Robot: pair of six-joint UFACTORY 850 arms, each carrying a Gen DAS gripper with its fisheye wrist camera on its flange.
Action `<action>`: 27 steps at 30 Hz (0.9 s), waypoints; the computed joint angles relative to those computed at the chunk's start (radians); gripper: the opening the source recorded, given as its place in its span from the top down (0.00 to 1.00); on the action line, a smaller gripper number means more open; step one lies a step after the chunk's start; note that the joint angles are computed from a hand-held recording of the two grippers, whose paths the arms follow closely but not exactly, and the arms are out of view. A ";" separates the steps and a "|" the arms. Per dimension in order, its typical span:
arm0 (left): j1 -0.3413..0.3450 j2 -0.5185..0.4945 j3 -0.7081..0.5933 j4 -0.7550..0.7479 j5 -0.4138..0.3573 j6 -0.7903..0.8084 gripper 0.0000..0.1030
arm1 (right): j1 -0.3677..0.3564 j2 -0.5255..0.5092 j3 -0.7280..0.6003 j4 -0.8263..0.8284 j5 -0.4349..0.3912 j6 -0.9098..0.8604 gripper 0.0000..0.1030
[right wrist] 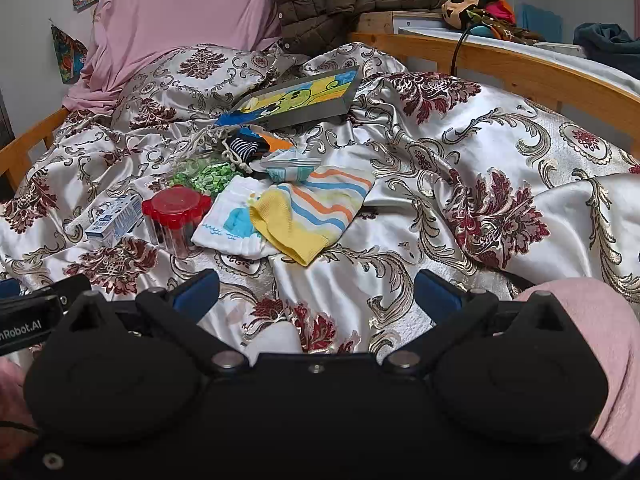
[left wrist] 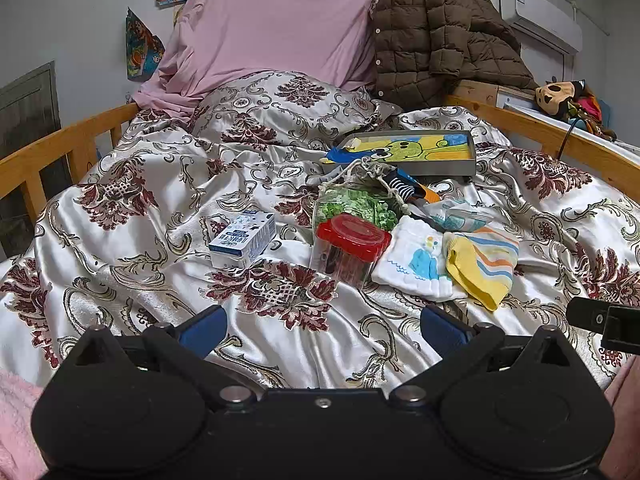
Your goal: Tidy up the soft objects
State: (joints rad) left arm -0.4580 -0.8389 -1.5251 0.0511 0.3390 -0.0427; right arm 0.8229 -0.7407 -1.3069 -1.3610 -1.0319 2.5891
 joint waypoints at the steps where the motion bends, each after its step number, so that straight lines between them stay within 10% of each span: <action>1: 0.000 0.000 0.000 0.000 0.000 0.000 0.01 | 0.000 0.000 0.000 0.000 0.000 0.001 0.01; 27: -0.007 -0.065 -0.139 -0.031 -0.052 0.138 0.01 | -0.057 0.024 0.043 -0.142 0.031 0.081 0.01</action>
State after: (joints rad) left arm -0.4653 -0.9034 -1.6636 0.0205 0.2874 0.0951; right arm 0.7656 -0.7169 -1.2634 -1.5031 -1.0010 2.6701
